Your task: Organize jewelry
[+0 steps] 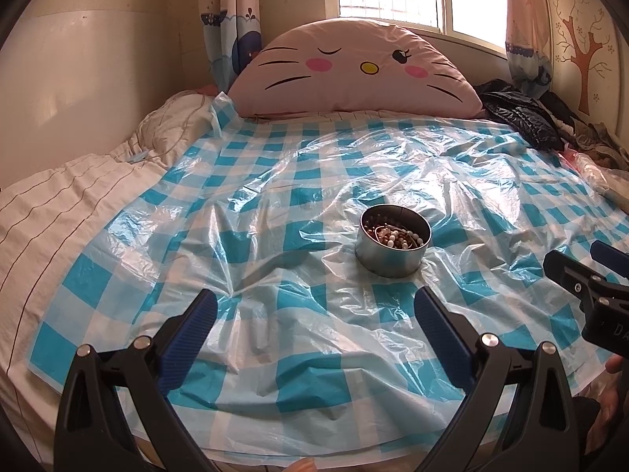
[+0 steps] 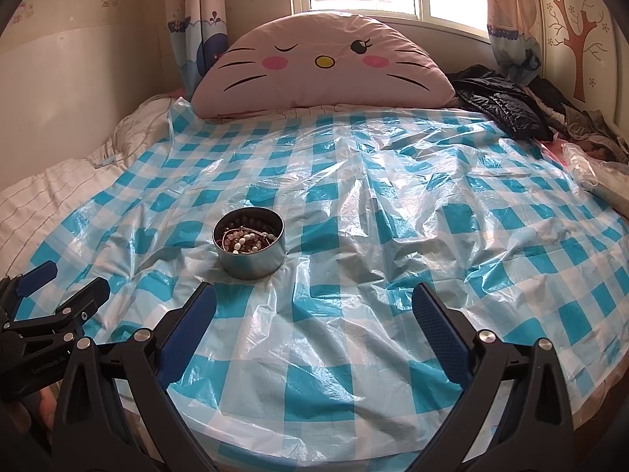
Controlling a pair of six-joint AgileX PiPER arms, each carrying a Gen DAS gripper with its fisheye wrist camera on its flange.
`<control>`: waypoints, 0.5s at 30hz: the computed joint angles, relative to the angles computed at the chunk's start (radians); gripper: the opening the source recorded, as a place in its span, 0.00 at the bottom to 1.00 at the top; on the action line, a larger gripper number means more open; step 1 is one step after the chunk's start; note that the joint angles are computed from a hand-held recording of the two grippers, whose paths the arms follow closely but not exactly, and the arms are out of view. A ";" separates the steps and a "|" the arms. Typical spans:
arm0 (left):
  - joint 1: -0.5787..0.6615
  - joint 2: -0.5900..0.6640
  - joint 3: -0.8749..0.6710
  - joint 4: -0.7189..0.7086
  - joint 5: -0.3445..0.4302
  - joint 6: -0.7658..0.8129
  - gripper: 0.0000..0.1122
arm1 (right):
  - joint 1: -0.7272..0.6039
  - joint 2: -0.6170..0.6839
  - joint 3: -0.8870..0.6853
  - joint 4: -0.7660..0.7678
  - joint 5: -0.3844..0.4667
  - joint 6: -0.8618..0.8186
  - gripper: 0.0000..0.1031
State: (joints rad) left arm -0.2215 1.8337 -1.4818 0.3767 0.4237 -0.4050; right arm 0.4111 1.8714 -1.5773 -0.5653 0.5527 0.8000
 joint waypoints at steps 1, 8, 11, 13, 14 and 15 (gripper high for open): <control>0.000 0.000 -0.001 0.001 -0.001 -0.001 0.86 | 0.000 0.000 -0.001 0.000 0.000 0.000 0.93; 0.003 0.000 0.002 0.000 -0.004 0.002 0.86 | -0.001 0.001 -0.001 0.001 0.000 -0.001 0.93; 0.002 0.000 0.001 -0.001 -0.003 0.001 0.86 | -0.002 0.001 -0.001 0.003 -0.001 -0.004 0.93; 0.001 0.000 -0.001 0.000 -0.001 0.000 0.86 | -0.002 0.000 -0.001 0.003 -0.001 -0.005 0.93; 0.000 0.000 -0.002 0.002 0.001 -0.001 0.86 | -0.002 0.000 -0.001 0.004 -0.001 -0.005 0.93; 0.000 0.000 -0.002 0.002 0.001 -0.001 0.86 | -0.002 0.000 -0.001 0.004 -0.001 -0.005 0.93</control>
